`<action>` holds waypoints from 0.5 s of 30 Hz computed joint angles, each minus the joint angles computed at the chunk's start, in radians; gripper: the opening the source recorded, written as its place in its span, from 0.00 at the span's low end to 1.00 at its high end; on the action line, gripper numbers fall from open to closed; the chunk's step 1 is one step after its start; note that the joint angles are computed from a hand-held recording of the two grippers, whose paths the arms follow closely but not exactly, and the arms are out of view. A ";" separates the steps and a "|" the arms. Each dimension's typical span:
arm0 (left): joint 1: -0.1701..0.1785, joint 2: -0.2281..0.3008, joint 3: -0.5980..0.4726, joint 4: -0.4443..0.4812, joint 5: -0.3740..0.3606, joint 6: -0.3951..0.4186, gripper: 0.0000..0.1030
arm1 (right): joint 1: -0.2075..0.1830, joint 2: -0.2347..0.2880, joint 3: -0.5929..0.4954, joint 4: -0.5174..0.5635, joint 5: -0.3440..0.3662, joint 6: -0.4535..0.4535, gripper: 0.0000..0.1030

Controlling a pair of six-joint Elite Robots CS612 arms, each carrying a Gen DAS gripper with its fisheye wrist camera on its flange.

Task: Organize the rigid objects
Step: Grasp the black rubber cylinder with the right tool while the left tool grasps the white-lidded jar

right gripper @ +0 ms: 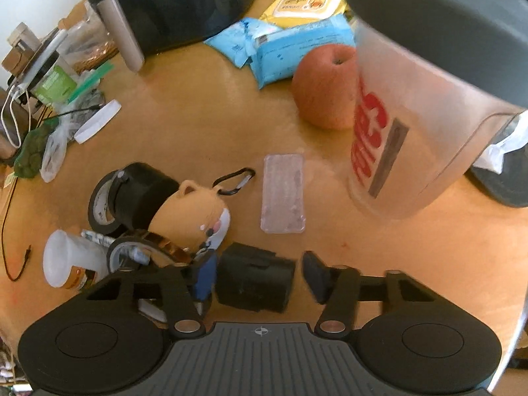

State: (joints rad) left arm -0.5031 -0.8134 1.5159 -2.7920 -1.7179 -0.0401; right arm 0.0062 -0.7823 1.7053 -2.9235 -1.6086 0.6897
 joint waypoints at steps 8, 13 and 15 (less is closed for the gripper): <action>-0.006 0.019 -0.022 -0.019 0.033 0.023 1.00 | 0.003 -0.022 0.021 -0.014 0.000 -0.043 0.47; -0.008 0.035 -0.032 -0.057 0.040 0.023 1.00 | 0.008 -0.046 0.052 -0.056 -0.014 -0.083 0.47; -0.009 0.044 -0.041 -0.071 0.038 0.030 1.00 | 0.008 -0.058 0.066 -0.073 -0.014 -0.086 0.47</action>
State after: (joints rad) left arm -0.5116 -0.7693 1.4753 -2.8633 -1.6800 -0.0102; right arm 0.0140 -0.8407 1.7716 -2.9967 -1.6226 0.6035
